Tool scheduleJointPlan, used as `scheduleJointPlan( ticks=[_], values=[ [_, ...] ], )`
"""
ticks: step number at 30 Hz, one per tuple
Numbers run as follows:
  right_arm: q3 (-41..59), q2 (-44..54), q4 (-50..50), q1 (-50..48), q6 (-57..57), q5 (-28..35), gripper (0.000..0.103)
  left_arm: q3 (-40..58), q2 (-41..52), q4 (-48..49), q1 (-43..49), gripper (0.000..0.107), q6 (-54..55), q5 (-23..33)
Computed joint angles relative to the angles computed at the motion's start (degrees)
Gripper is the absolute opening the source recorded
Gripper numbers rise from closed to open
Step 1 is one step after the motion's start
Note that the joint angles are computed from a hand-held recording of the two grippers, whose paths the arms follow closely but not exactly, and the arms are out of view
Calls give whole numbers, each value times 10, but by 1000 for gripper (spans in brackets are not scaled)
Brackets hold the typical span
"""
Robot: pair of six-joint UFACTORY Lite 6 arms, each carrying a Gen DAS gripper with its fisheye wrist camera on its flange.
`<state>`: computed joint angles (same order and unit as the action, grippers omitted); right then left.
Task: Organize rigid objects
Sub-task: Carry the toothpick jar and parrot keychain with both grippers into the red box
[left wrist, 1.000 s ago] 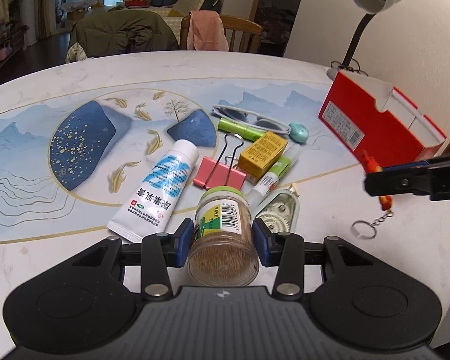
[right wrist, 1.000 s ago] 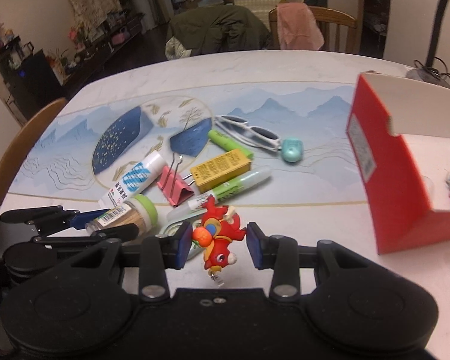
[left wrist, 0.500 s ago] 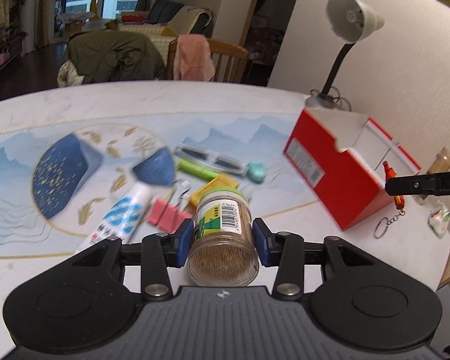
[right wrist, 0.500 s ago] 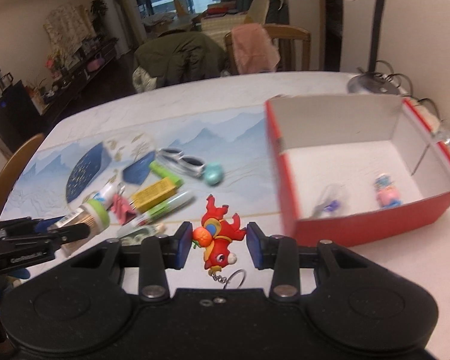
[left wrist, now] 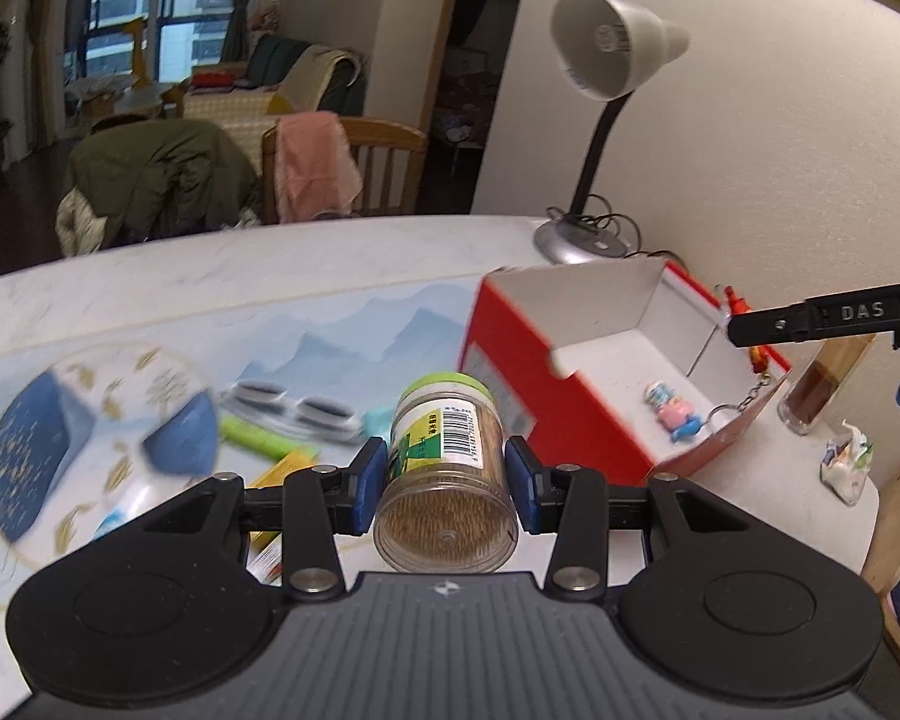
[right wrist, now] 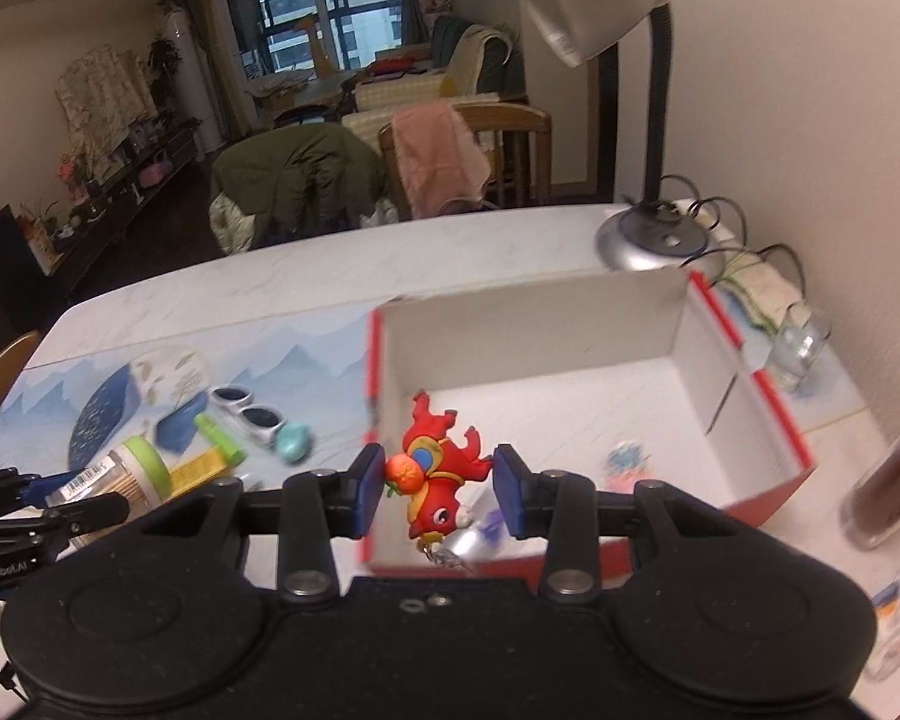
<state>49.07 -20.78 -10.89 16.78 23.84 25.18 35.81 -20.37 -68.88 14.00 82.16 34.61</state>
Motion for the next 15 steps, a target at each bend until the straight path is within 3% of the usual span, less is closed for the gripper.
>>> scheduleJointPlan(
  ticks=[9,15],
  values=[
    [45,71,228,-148,-309,-32,38,120,122,5,-217,42,-120,-155],
    [65,135,337,-201,-456,-46,38,227,244,51,-302,42,-204,-211]
  ],
)
